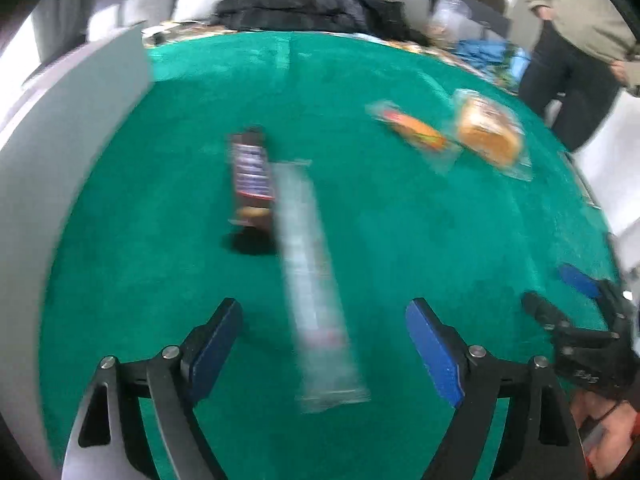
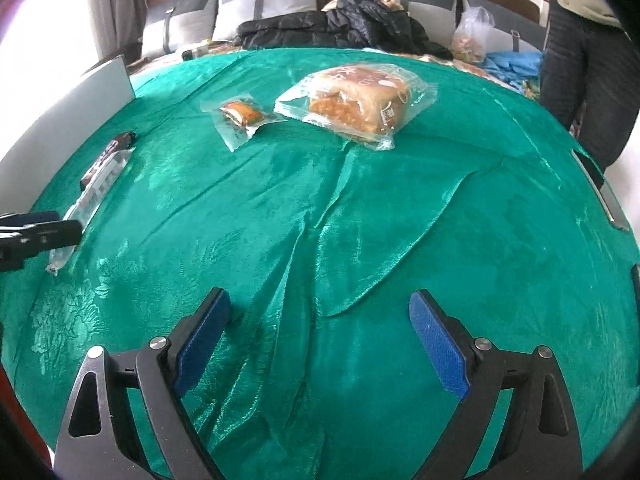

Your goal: Organize snacks

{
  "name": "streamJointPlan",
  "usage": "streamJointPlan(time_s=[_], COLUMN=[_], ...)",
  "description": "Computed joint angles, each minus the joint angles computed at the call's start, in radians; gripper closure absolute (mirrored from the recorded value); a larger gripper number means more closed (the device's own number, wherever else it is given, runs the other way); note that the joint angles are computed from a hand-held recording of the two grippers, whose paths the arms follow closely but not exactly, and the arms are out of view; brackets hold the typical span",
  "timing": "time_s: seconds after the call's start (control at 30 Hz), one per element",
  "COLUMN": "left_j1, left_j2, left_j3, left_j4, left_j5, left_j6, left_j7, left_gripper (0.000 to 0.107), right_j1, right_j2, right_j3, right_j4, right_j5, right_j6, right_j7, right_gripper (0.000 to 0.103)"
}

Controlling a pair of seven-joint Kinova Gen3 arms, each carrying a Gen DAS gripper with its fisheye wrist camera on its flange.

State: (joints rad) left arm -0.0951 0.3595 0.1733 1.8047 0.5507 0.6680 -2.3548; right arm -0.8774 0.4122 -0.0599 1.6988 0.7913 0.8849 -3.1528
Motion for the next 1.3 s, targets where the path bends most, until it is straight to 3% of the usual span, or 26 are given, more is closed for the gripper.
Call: streamJointPlan(time_s=[0.1,0.17,0.23,0.4,0.53,0.63,0.73,0.77,0.87,1.03,1.13,1.2,1.23,1.3], left_j1=[-0.104,-0.153,-0.165,-0.052,0.032,0.073,0.118,0.113,0.035,-0.032,-0.077,-0.136,-0.183,-0.232], left_j2=[0.004,0.007,0.007,0.071,0.146,0.192,0.194,0.188,0.165,0.065,0.001,-0.034,-0.049,-0.059], left_j3=[0.123,0.15,0.11,-0.109,-0.14,-0.107,-0.123,-0.121,-0.071,-0.06,-0.08,-0.051,-0.01,0.02], left_j4=[0.008,0.007,-0.018,-0.166,-0.315,-0.383,-0.371,-0.353,-0.321,-0.191,-0.09,-0.008,0.028,0.064], left_j5=[0.036,0.057,0.081,0.072,-0.065,-0.187,-0.263,-0.265,-0.254,-0.304,-0.278,-0.253,-0.233,-0.189], left_j6=[0.065,0.082,0.095,0.099,0.123,0.125,0.058,0.035,0.045,0.038,0.031,-0.025,-0.063,-0.098], left_j7=[-0.114,-0.131,-0.088,0.116,0.261,0.37,0.478,0.499,0.48,0.324,0.21,0.129,0.088,0.023], left_gripper=[0.026,0.026,0.026,0.03,0.034,0.035,0.069,0.086,0.09,0.09,0.09,0.085,0.077,0.033], right_j1=[-0.003,-0.002,-0.002,0.0,0.0,0.001,0.001,0.002,0.002,0.002,0.002,0.002,0.002,0.002], right_j2=[-0.001,-0.002,-0.003,-0.003,-0.004,-0.003,-0.004,-0.003,-0.004,-0.004,-0.004,-0.003,-0.004,-0.004], right_j3=[0.001,0.0,0.0,-0.003,-0.003,-0.004,-0.004,-0.004,-0.004,-0.004,-0.003,-0.003,-0.003,-0.003], right_j4=[0.002,0.003,0.004,0.005,0.005,0.004,0.004,0.004,0.004,0.004,0.004,0.003,0.003,0.004], right_j5=[0.001,0.002,0.003,0.003,0.003,0.003,0.003,0.003,0.003,0.002,0.002,0.002,0.002,0.002], right_j6=[0.005,0.007,0.008,0.008,0.009,0.009,0.009,0.008,0.009,0.009,0.009,0.009,0.009,0.008], right_j7=[-0.008,-0.011,-0.016,-0.015,-0.016,-0.015,-0.015,-0.014,-0.014,-0.013,-0.013,-0.012,-0.012,-0.012], right_gripper=[0.01,0.01,0.01,0.01,0.01,0.01,0.01,0.01,0.01,0.01,0.01,0.01,0.01,0.01])
